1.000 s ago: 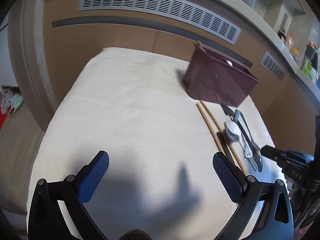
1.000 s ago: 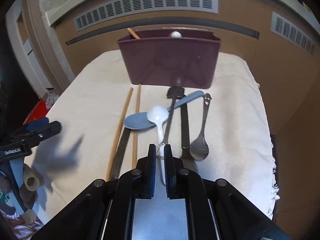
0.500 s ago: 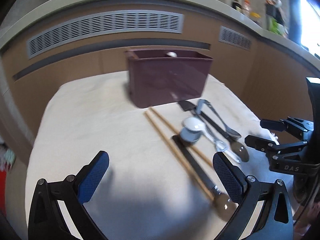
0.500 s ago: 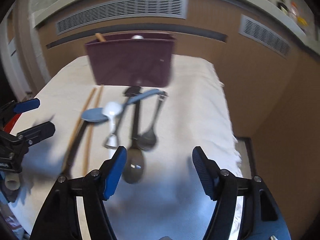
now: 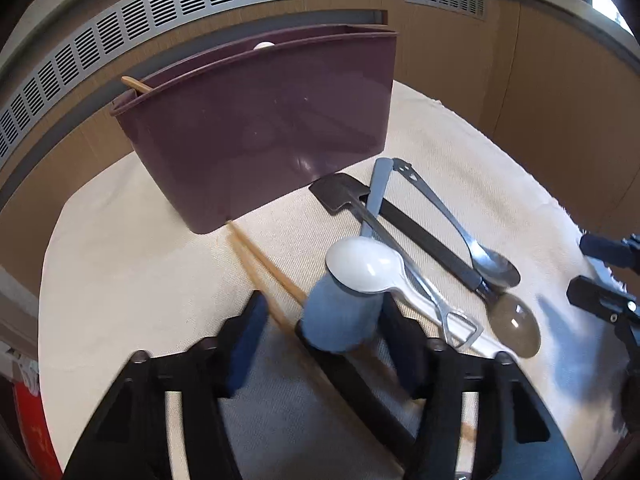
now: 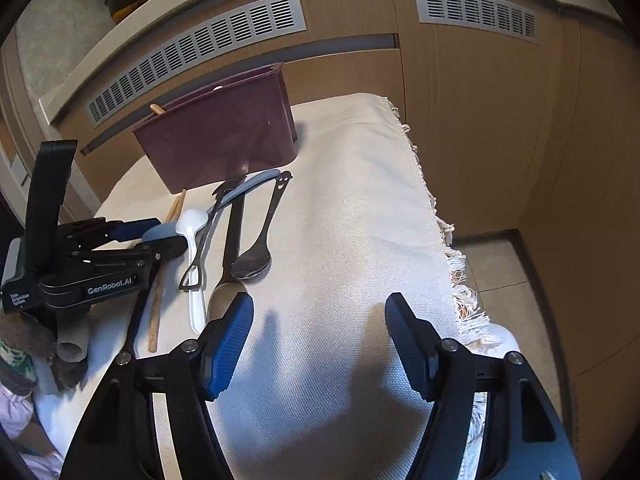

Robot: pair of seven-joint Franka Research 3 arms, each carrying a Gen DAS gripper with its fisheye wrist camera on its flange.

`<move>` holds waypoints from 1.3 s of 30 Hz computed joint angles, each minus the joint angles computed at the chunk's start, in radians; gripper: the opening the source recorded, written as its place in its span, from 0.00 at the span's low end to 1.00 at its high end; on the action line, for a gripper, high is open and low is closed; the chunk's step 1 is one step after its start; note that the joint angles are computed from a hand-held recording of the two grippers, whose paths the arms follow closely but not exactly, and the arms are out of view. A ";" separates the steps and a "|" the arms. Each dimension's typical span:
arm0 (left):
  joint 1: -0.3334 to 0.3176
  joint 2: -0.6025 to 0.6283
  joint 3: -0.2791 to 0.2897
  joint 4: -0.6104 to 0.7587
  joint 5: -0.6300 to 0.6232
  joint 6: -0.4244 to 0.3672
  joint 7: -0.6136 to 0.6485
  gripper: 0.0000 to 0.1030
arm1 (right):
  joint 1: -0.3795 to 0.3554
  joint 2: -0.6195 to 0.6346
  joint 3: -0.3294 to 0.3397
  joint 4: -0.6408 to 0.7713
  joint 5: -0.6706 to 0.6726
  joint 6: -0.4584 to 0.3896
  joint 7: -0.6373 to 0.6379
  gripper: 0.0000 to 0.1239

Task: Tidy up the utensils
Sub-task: 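Grasp the grey-blue plastic spoon with the left gripper and lift it, then grasp the black-handled spoon with the right gripper while the left holds the grey-blue spoon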

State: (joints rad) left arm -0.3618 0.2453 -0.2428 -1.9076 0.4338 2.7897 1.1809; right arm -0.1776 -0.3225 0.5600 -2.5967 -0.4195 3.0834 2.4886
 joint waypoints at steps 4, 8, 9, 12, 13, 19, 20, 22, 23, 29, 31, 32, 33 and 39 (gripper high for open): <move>-0.008 -0.058 0.027 -0.058 0.047 0.070 -0.106 0.38 | 0.000 -0.001 -0.006 -0.012 0.021 0.028 0.001 0.53; -0.008 -0.155 0.067 -0.139 0.210 0.190 -0.307 0.35 | -0.026 -0.007 0.026 -0.010 0.031 0.017 -0.003 0.53; 0.000 -0.169 0.067 -0.148 0.237 0.208 -0.345 0.35 | -0.034 -0.010 0.035 -0.009 0.027 0.013 -0.001 0.53; 0.033 -0.205 0.055 -0.166 0.285 0.241 -0.409 0.33 | -0.045 -0.012 0.049 -0.002 0.015 -0.002 0.003 0.54; 0.041 -0.208 0.051 -0.163 0.310 0.241 -0.435 0.33 | -0.047 -0.012 0.052 0.001 0.009 -0.008 0.007 0.55; 0.058 -0.175 0.048 -0.114 0.373 0.236 -0.526 0.33 | -0.042 -0.003 0.044 0.013 -0.041 -0.032 0.047 0.56; 0.056 -0.163 0.051 -0.099 0.393 0.237 -0.549 0.33 | -0.038 -0.003 0.039 0.013 -0.051 -0.033 0.054 0.56; 0.064 -0.145 0.041 -0.082 0.341 0.242 -0.510 0.33 | -0.029 0.002 0.028 0.016 -0.068 -0.036 0.066 0.57; 0.067 -0.134 0.034 -0.073 0.306 0.241 -0.481 0.33 | -0.024 0.004 0.022 0.017 -0.076 -0.036 0.071 0.57; 0.049 -0.082 0.041 -0.025 0.183 0.238 -0.388 0.28 | 0.007 0.011 -0.016 0.016 -0.103 -0.034 0.091 0.57; 0.040 -0.085 0.054 -0.025 0.187 0.249 -0.396 0.21 | 0.017 0.016 -0.027 0.018 -0.109 -0.036 0.094 0.57; 0.034 -0.089 0.062 -0.025 0.197 0.250 -0.403 0.16 | 0.020 0.018 -0.031 0.020 -0.113 -0.037 0.096 0.57; 0.026 -0.092 0.072 -0.024 0.217 0.247 -0.421 0.13 | 0.023 0.019 -0.034 0.021 -0.117 -0.038 0.100 0.58; 0.047 -0.151 0.075 -0.084 0.227 0.272 -0.463 0.13 | 0.033 0.016 -0.019 0.055 -0.206 -0.115 0.139 0.59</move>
